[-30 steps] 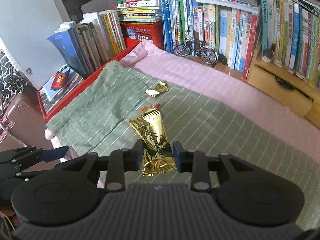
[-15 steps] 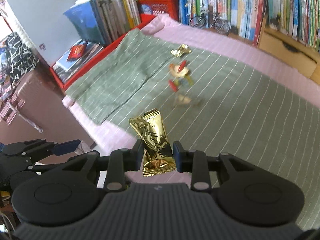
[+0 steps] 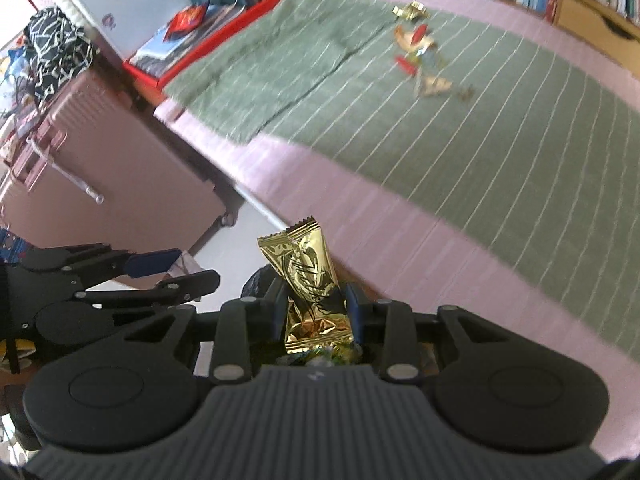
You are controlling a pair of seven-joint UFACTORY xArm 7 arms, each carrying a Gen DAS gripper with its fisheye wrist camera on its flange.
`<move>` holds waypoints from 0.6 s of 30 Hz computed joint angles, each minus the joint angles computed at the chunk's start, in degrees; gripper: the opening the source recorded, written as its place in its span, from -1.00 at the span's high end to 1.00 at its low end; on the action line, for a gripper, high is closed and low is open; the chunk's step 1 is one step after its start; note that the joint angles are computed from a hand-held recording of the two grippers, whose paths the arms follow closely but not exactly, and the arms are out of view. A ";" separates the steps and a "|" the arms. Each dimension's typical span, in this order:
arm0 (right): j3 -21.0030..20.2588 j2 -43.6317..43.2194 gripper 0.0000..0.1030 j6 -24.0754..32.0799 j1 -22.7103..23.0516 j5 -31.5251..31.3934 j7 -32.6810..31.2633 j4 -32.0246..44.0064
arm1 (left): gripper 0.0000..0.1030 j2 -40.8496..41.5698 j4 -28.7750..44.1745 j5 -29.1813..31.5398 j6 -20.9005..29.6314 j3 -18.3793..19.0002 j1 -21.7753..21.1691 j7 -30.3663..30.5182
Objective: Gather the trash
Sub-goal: 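Carry the gold wrapper and white tissue over the black trash bin, then open both tools to drop the wrapper and tissue into the bin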
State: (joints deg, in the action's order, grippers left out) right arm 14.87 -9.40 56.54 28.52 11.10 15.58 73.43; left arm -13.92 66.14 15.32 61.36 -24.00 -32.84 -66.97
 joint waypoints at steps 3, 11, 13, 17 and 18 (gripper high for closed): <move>0.18 -0.42 0.29 -0.64 0.57 1.59 -0.14 -2.28 | 0.25 -1.47 -3.45 -2.62 -1.40 0.34 -0.47 -1.08; -0.14 -0.37 0.24 -4.57 1.99 7.43 -2.39 -7.79 | 0.24 -2.33 -9.70 -5.56 -7.40 0.38 -0.69 -2.31; -0.76 -0.18 0.24 -7.16 2.35 11.83 -3.38 -10.21 | 0.24 -1.34 -11.21 -6.47 -8.66 0.71 -0.73 -2.01; 0.72 2.04 0.24 -8.30 2.25 7.47 0.98 -10.81 | 0.24 -0.31 -13.91 -8.26 -10.62 1.42 -1.04 -2.83; 0.89 2.39 0.24 -8.63 2.40 6.83 1.52 -11.01 | 0.24 -0.38 -14.66 -8.68 -11.25 1.58 -1.17 -2.88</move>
State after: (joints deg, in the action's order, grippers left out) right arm 15.77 -7.01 47.92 30.92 17.93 17.10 62.41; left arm -14.30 51.48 6.64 50.11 -22.42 -34.01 -69.86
